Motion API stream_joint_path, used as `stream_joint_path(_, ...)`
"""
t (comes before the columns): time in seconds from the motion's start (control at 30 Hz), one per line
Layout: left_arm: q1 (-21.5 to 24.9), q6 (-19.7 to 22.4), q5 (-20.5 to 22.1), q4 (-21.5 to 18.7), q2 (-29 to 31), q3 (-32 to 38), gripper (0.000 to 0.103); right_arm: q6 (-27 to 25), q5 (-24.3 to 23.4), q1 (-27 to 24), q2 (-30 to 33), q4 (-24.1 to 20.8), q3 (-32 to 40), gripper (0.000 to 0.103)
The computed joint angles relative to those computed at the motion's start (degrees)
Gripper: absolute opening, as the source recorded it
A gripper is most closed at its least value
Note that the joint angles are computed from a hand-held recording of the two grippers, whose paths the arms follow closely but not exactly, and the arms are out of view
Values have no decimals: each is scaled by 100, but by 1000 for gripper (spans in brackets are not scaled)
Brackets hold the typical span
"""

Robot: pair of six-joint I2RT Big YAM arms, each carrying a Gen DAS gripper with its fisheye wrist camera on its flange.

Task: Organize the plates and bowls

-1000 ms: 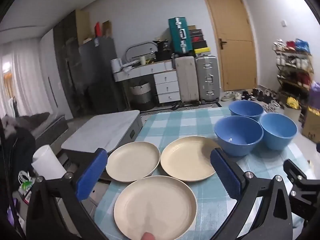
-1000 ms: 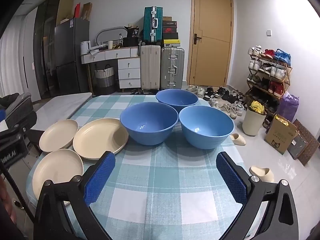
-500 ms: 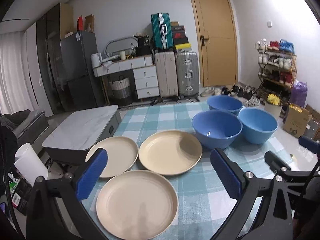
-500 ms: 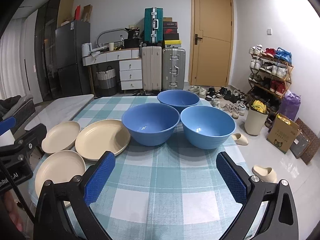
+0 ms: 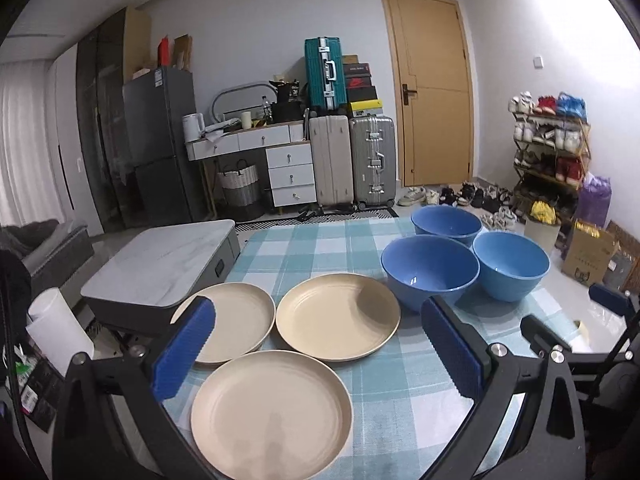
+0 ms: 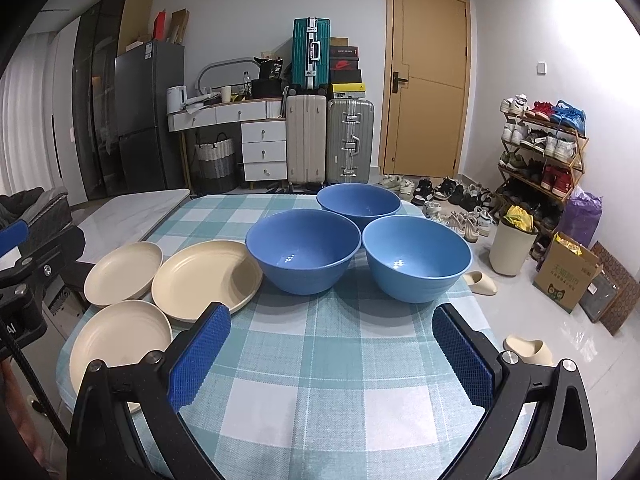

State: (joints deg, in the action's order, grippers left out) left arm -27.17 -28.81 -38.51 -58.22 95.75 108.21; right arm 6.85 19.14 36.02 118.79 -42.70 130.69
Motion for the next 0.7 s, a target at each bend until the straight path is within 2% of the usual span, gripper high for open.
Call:
stream_joint_path(0.07, 32, 18, 166, 104, -69, -101, 103, -105, -58, 6, -125, 317, -249, 103)
stream_joint_path(0.2, 106, -138, 281, 192, -146, -182, 103, -434, -70, 44, -196, 553, -388, 103)
stream_joint_path(0.3, 97, -88, 205, 227, -173, -212, 103, -438, -169, 48, -130, 396, -266, 103)
stream_joint_path(0.47, 159, -97, 484, 306, -242, -274, 103, -356, -397, 11, -142, 406, -283, 103)
stream_joint_path(0.57, 181, -167, 507, 251, -238, -264, 103, -100, -353, -15, 42, -33, 93, 103)
stream_joint_path(0.6, 187, -180, 519, 217, -230, -246, 103, 54, -495, -49, 80, -167, 183, 103)
stream_joint_path(0.7, 203, -204, 569, 132, -227, -218, 103, 181, -559, -81, 65, -152, 135, 103)
